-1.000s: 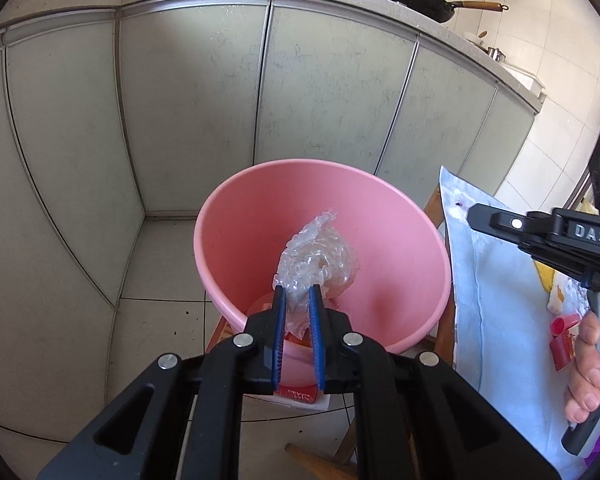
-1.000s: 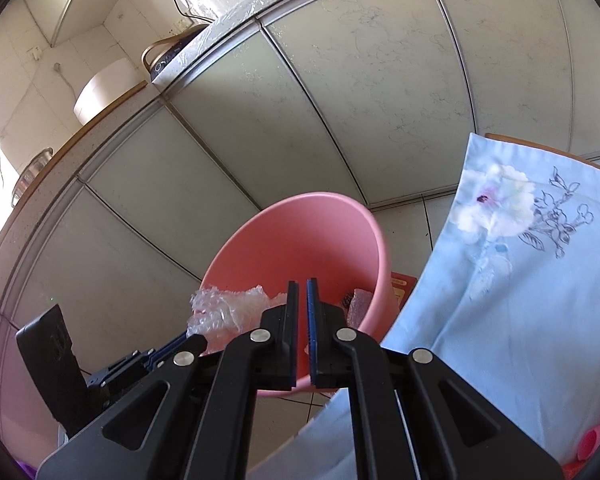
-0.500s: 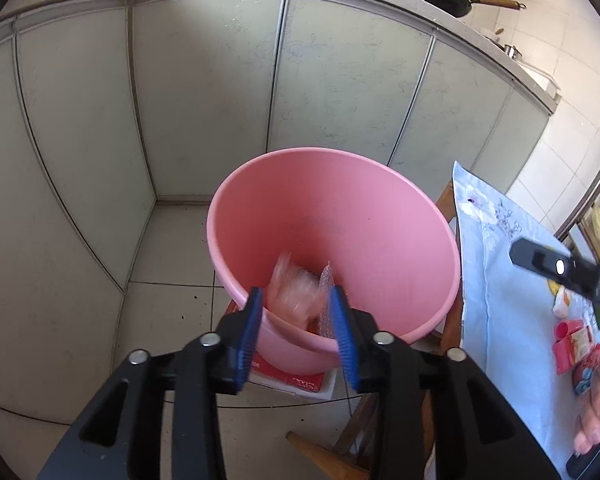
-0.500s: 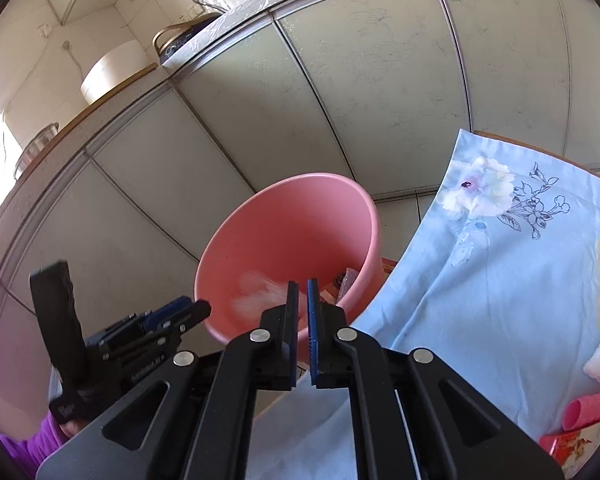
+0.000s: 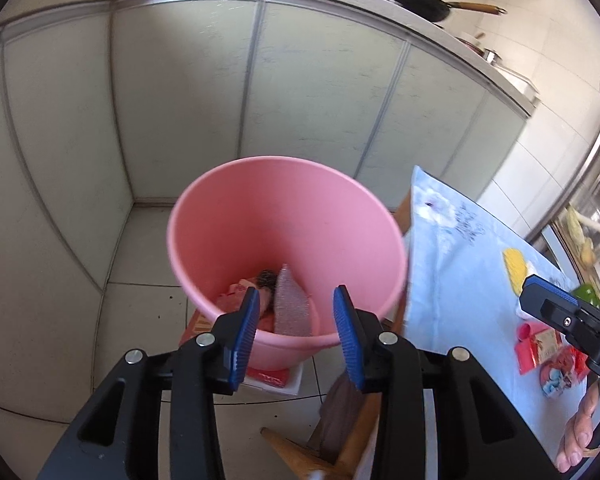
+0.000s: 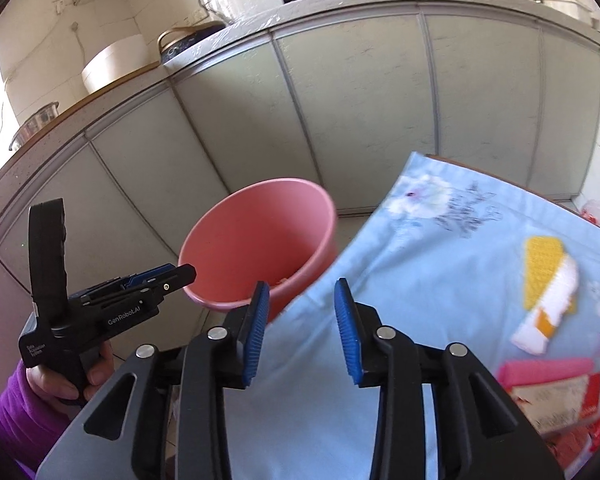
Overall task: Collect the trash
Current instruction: 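Open both tools over the bin and move them back over the table, then grasp white-and-yellow foam net with left tool while right tool grasps red wrapper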
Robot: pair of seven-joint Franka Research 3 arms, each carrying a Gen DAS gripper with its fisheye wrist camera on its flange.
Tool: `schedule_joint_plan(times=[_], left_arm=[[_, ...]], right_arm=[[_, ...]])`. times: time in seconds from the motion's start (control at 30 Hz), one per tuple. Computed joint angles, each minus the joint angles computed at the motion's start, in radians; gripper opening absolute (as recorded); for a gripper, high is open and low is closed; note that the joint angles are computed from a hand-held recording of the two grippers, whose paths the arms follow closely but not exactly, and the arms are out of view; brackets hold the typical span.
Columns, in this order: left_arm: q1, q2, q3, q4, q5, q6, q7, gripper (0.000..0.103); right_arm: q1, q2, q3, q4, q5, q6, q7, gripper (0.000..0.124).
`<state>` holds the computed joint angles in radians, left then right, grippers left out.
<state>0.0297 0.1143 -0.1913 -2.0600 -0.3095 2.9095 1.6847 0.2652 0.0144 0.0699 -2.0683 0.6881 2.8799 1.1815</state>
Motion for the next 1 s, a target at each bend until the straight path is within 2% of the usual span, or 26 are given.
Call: schedule_joint_plan(times=[0.13, 0.23, 0.33, 0.4, 0.47, 0.57, 0.63, 0.77, 0.87, 1.0], left_arm=[[-0.004, -0.013, -0.029, 0.006, -0.076, -0.02, 0.087, 0.039], [-0.017, -0.017, -0.04, 0.02, -0.144, -0.048, 0.152, 0.043], [-0.045, -0.007, -0.037, 0.042, -0.135, -0.072, 0.153, 0.046], [-0.058, -0.001, -0.042, 0.055, -0.14, -0.085, 0.169, 0.046], [-0.071, 0.006, -0.051, 0.071, -0.143, -0.1, 0.183, 0.046], [-0.091, 0.021, -0.067, 0.099, -0.144, -0.119, 0.212, 0.046], [-0.107, 0.032, -0.078, 0.119, -0.132, -0.127, 0.228, 0.046], [-0.143, 0.074, -0.099, 0.179, -0.086, -0.144, 0.242, 0.046], [-0.163, 0.119, -0.118, 0.24, -0.051, -0.171, 0.241, 0.046], [-0.202, 0.194, -0.129, 0.335, 0.037, -0.218, 0.203, 0.046]], right_arm=[[-0.006, -0.076, -0.011, -0.098, -0.046, 0.05, 0.051, 0.037], [-0.031, -0.149, -0.01, -0.197, -0.155, 0.106, 0.148, 0.037], [-0.119, -0.224, 0.036, -0.3, -0.348, 0.157, 0.323, 0.037], [-0.212, -0.281, 0.088, -0.366, -0.468, 0.176, 0.445, 0.037], [-0.266, -0.329, 0.105, -0.416, -0.526, 0.18, 0.52, 0.037], [-0.32, -0.395, 0.11, -0.486, -0.561, 0.192, 0.589, 0.038], [-0.341, -0.429, 0.101, -0.527, -0.568, 0.201, 0.61, 0.048], [-0.315, -0.472, 0.03, -0.586, -0.525, 0.219, 0.597, 0.049], [-0.327, -0.486, 0.017, -0.607, -0.506, 0.228, 0.588, 0.049], [-0.298, -0.494, -0.035, -0.628, -0.47, 0.234, 0.543, 0.051]])
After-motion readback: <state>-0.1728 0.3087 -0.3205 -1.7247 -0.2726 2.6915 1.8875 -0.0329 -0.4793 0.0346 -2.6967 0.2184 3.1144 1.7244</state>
